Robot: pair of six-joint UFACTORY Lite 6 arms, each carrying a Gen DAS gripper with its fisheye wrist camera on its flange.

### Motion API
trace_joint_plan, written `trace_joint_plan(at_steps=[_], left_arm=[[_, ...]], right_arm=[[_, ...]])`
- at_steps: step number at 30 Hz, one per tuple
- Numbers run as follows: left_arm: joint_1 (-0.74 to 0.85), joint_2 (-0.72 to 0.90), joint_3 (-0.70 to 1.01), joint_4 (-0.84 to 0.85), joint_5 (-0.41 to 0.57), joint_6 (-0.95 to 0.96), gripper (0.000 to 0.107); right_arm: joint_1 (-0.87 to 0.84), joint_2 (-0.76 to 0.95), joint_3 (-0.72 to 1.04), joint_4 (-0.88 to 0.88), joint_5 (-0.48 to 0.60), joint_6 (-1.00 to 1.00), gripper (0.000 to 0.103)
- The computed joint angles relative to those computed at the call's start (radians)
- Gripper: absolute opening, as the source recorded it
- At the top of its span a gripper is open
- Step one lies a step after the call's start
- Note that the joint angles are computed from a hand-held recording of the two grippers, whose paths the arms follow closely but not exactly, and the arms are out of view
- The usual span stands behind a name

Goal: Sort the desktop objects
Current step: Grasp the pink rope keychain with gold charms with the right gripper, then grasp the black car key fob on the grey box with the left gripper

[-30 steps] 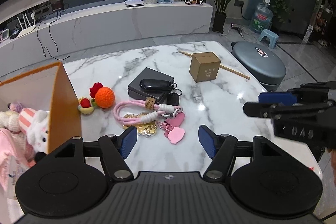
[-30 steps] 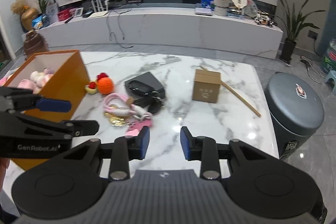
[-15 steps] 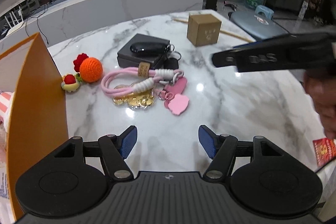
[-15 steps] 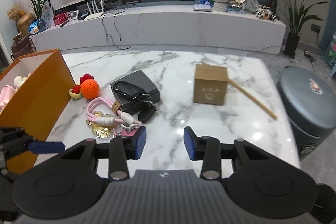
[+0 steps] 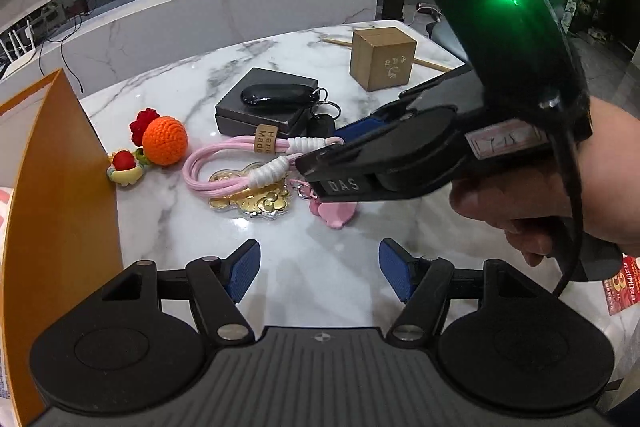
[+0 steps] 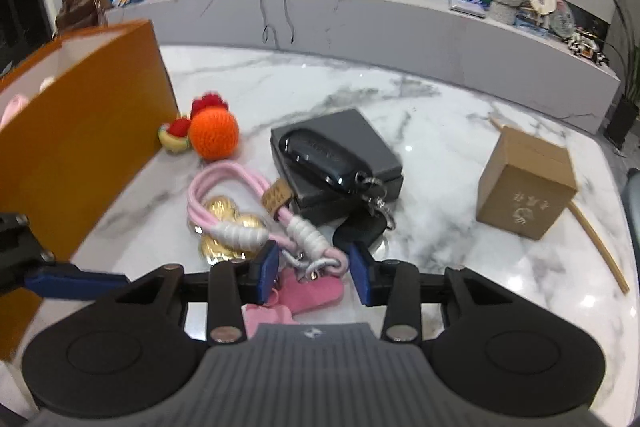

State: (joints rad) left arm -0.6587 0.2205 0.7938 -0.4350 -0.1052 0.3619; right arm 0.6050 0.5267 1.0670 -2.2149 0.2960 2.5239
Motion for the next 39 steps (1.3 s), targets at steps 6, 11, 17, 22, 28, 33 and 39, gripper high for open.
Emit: trace_joint_plan(at_steps=[6,11,17,22,28,33,39], left_arm=[[0.036,0.047,0.058,-0.051,-0.003,0.013,0.077],[0.051,0.083,0.124,-0.115,-0.005,0.021,0.078],[0.052,0.181,0.253,-0.438,-0.010,0.309,0.079],[0.034,0.248,0.338,-0.620,-0.073,0.465,0.079],[-0.043,0.327,0.413,-0.539,-0.205,0.492,0.079],[-0.099,0.430,0.505,-0.587,-0.314,0.700,0.079],[-0.095,0.532,0.618,-0.680,-0.284,0.878,0.079]], right_arm=[[-0.056,-0.074,-0.039,0.127,-0.113,-0.148,0.023],[-0.128,-0.211,-0.173,0.401,-0.159,-0.387,0.023],[-0.228,-0.369,-0.342,0.756,-0.158,-0.768,0.023],[-0.286,-0.448,-0.430,0.774,-0.139,-0.811,0.023],[-0.311,-0.451,-0.450,0.514,-0.166,-0.563,0.023],[-0.330,-0.457,-0.469,0.266,-0.187,-0.324,0.023],[-0.347,-0.470,-0.487,0.039,-0.202,-0.109,0.023]])
